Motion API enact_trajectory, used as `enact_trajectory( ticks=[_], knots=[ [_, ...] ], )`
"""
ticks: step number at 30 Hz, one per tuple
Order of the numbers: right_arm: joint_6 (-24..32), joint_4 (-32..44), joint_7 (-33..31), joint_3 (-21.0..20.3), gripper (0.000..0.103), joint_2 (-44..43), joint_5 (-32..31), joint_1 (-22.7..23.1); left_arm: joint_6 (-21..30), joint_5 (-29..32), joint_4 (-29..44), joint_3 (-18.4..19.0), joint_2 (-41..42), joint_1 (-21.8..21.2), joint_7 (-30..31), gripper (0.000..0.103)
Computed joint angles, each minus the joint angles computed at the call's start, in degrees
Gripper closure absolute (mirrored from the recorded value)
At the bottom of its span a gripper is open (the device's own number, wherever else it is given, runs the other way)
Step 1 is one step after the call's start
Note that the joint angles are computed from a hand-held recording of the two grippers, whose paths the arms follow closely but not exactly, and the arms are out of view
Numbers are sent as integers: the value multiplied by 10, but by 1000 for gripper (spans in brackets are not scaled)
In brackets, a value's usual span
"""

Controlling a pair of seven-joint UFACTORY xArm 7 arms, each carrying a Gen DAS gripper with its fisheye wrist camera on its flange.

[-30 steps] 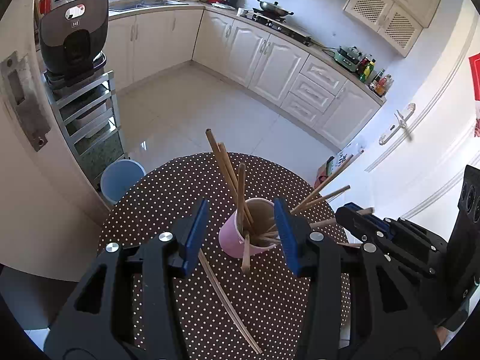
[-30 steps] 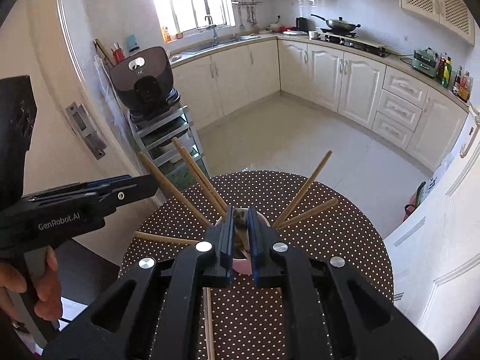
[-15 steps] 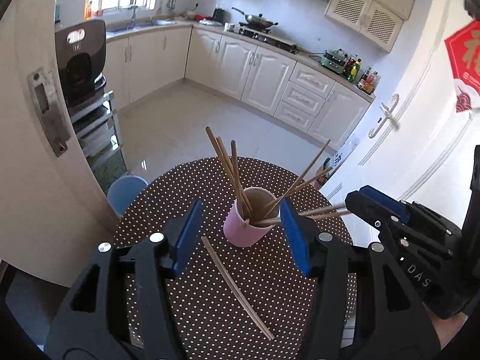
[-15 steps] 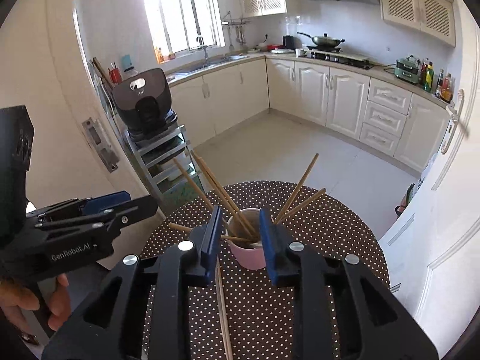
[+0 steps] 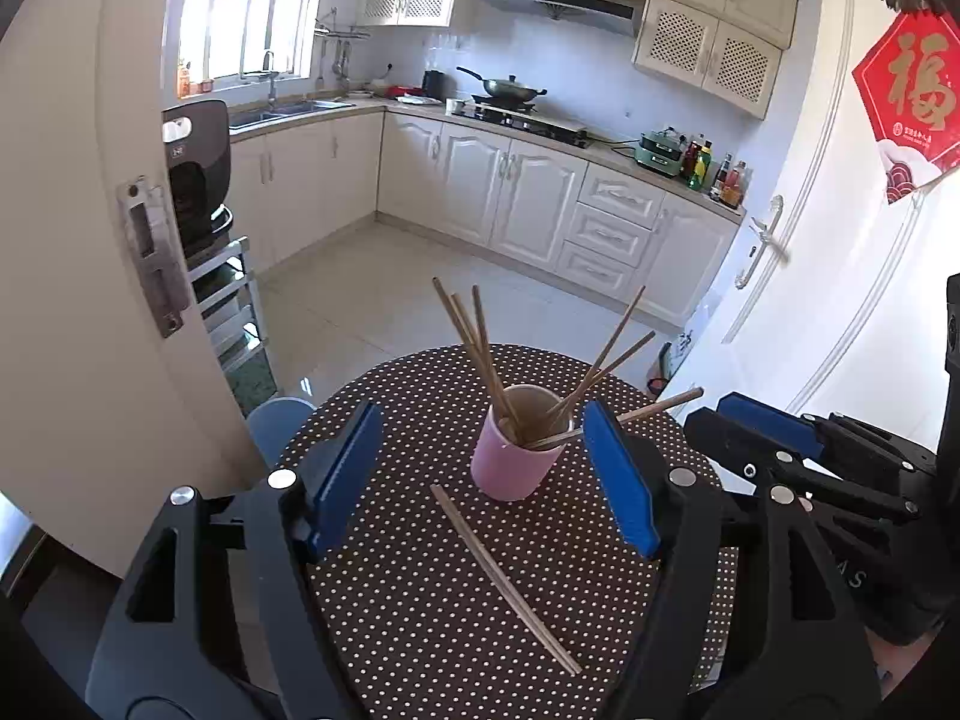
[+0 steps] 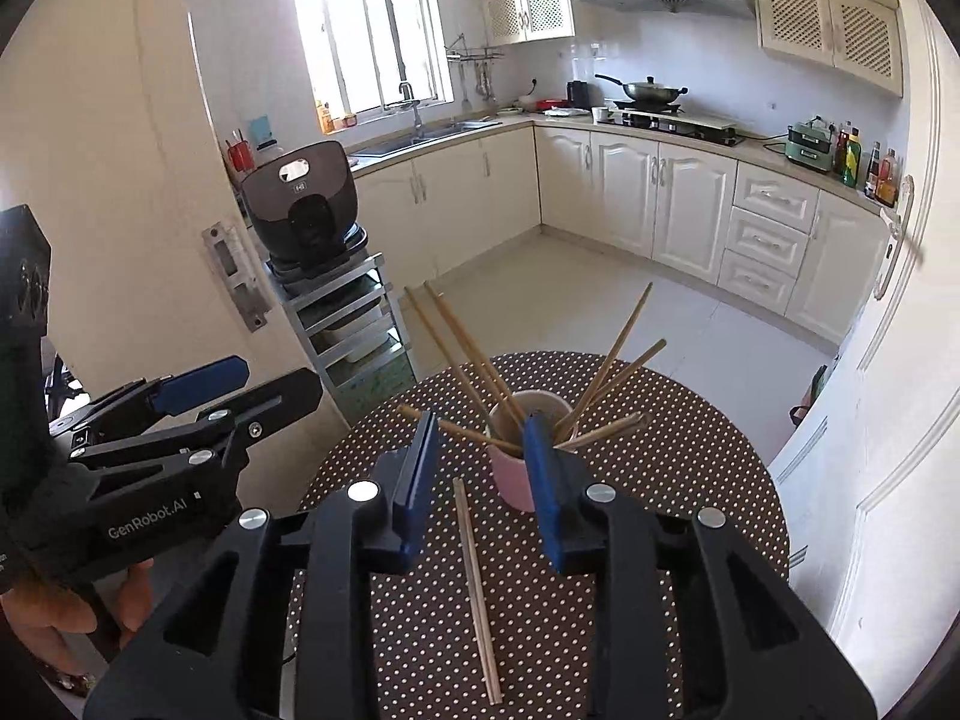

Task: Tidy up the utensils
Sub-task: 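Move both open tools back down to the last chopsticks on the table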

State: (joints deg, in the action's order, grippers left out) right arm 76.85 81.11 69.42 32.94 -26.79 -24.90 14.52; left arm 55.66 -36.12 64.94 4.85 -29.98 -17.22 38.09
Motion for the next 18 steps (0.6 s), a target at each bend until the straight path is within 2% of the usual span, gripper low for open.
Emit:
enact_trajectory(
  ticks=[8,18],
  knots=[
    [-20,-30,10,-7,75,8,28,26,-12,20,-39,0,-16,14,-8,30],
    [-71,-128,-3,-59,75,4,106,78,-4,70,-79,-14,12,42,-54,29]
  ],
)
